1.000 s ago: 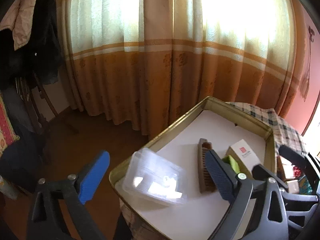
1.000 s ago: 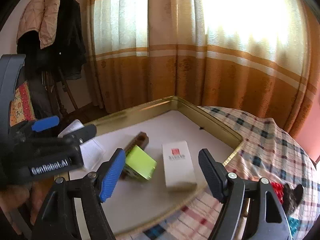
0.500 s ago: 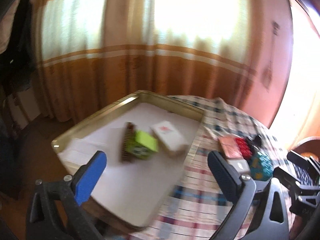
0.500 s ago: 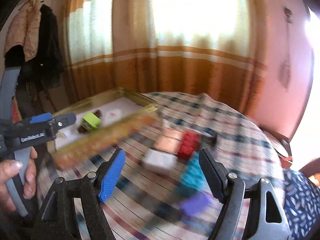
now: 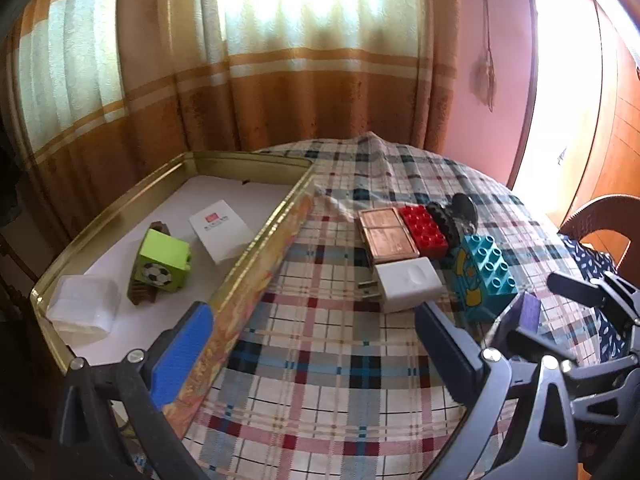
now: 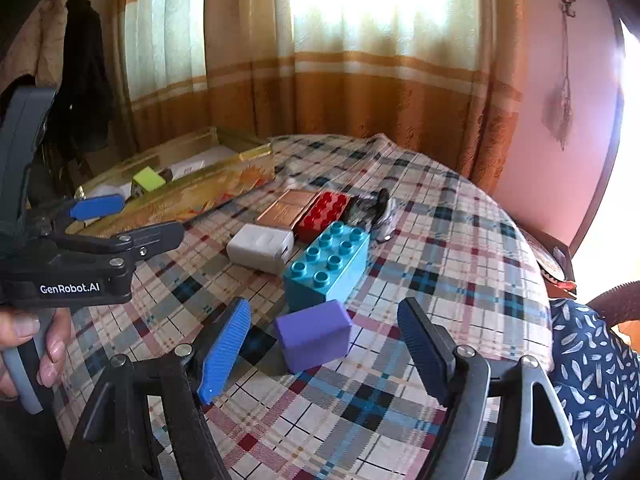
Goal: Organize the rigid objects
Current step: 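Grasp the purple block with the right gripper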
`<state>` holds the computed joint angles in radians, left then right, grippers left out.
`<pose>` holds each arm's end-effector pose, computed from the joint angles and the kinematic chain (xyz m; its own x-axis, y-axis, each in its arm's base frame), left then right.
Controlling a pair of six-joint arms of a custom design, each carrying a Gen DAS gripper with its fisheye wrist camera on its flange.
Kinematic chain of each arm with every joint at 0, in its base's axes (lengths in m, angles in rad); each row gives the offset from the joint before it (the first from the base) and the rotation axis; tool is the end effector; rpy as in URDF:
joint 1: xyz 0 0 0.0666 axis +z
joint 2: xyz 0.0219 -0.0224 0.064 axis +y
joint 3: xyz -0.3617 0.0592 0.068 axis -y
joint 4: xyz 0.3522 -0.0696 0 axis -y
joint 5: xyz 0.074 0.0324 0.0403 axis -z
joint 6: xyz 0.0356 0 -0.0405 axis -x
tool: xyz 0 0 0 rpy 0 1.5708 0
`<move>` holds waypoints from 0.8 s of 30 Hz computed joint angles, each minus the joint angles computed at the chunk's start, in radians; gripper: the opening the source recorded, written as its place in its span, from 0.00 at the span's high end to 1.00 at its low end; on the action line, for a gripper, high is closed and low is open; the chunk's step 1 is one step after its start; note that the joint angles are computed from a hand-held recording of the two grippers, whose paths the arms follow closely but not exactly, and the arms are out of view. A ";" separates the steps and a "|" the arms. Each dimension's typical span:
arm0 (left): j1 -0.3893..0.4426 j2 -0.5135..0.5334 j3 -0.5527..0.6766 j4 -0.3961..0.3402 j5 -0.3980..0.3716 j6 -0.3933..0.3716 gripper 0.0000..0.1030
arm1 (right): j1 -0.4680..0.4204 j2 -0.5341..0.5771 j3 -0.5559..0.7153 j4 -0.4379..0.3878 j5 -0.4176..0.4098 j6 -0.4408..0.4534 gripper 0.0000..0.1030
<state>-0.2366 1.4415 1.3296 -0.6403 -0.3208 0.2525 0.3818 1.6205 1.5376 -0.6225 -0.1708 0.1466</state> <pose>0.4607 -0.0999 0.3849 -0.6428 -0.0889 -0.7609 -0.1673 0.9856 0.0262 0.5006 0.2071 0.3884 -0.5240 -0.3655 -0.7693 -0.5699 0.8217 -0.0022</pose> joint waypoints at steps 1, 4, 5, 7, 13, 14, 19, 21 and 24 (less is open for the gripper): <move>-0.001 0.001 0.002 -0.001 0.000 0.000 0.00 | -0.001 0.003 0.002 -0.010 -0.003 0.004 0.25; -0.003 0.004 0.006 0.000 0.003 -0.008 0.00 | -0.001 0.010 0.012 -0.022 -0.004 0.012 0.25; -0.003 0.005 0.004 0.002 0.005 -0.010 0.00 | 0.001 0.018 0.021 -0.040 -0.001 0.017 0.25; -0.006 0.007 0.008 -0.002 0.009 -0.013 0.00 | 0.000 0.042 0.052 -0.091 -0.009 0.026 0.41; -0.014 0.023 0.027 -0.005 0.011 -0.026 0.00 | -0.007 0.010 0.001 -0.040 -0.042 0.012 0.57; -0.016 0.027 0.030 -0.005 0.012 -0.029 0.00 | -0.010 0.002 -0.009 -0.024 -0.046 0.000 0.57; -0.022 0.052 0.056 -0.011 0.017 -0.034 0.00 | -0.025 -0.057 -0.054 0.102 -0.028 -0.067 0.57; -0.024 0.072 0.077 -0.019 0.029 -0.031 0.00 | -0.025 -0.059 -0.049 0.132 0.015 -0.095 0.57; -0.029 0.111 0.117 -0.043 0.049 -0.031 0.00 | -0.022 -0.019 0.006 0.131 0.087 -0.137 0.57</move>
<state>-0.2653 1.5525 1.4464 -0.6832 -0.2714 0.2210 0.3600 1.6015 1.5433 -0.4915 -0.0833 0.0100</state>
